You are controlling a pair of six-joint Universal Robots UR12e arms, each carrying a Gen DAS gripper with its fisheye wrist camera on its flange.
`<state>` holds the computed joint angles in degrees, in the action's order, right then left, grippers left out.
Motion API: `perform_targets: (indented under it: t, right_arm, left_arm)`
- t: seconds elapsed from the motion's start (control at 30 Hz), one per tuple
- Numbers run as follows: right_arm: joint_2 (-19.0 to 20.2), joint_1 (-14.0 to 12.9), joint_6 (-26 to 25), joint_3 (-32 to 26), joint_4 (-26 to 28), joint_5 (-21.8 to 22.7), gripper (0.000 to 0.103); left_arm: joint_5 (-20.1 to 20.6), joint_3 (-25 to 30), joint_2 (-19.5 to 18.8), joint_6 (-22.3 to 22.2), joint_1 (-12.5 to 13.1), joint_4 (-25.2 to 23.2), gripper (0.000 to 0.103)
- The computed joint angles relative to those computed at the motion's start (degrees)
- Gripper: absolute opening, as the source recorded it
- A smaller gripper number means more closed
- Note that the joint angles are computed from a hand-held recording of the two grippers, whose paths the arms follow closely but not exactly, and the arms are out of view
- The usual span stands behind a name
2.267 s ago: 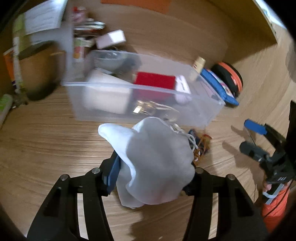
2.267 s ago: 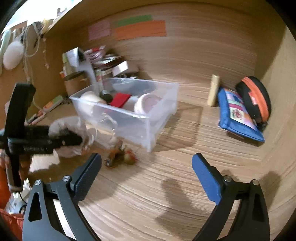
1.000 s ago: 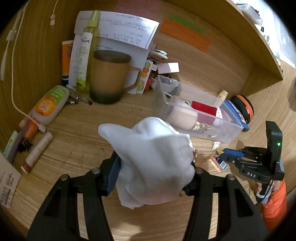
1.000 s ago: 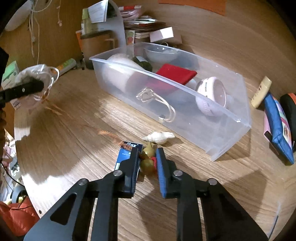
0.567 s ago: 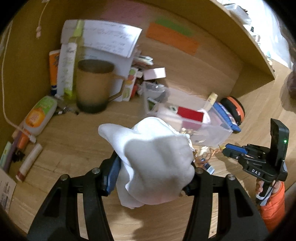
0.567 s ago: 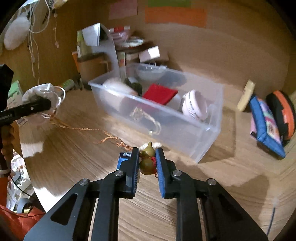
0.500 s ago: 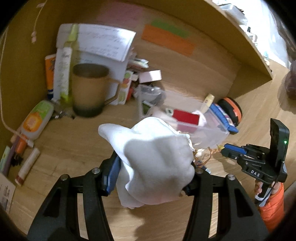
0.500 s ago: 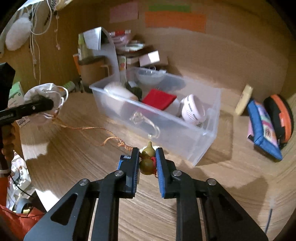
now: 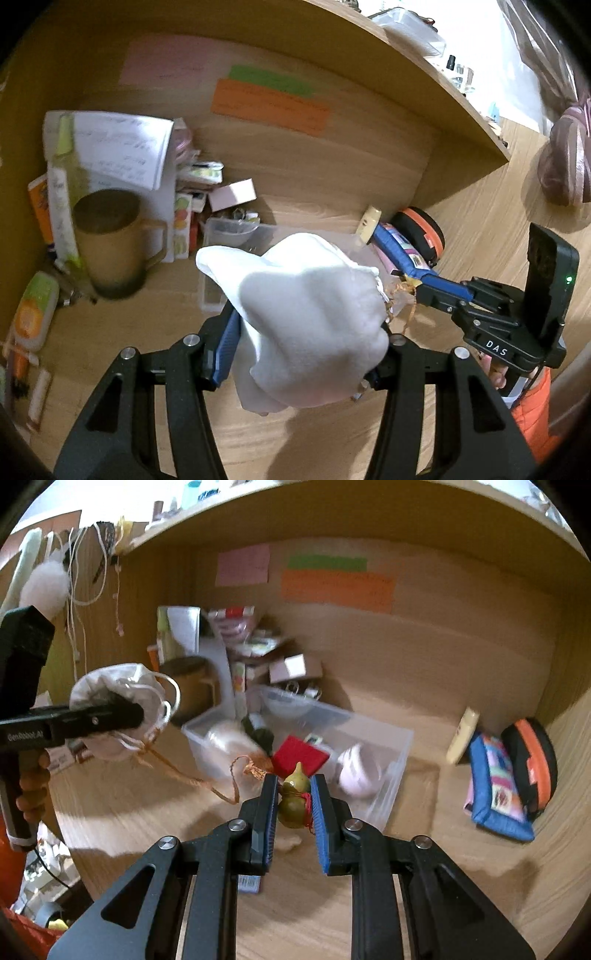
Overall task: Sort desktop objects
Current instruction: 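Carry the white pouch and yellow figurine with both grippers over the bin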
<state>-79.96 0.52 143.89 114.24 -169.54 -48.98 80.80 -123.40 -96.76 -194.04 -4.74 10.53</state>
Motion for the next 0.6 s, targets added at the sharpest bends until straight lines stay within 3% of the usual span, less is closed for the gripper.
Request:
perform_targets:
  t: [0.6]
  right_arm:
    - [5.8,2.8,5.2,-8.1,0.1,-0.1,0.016]
  left_arm:
    - [2.0,9.3,-4.9,2.6,-0.8,-7.1,0.054]
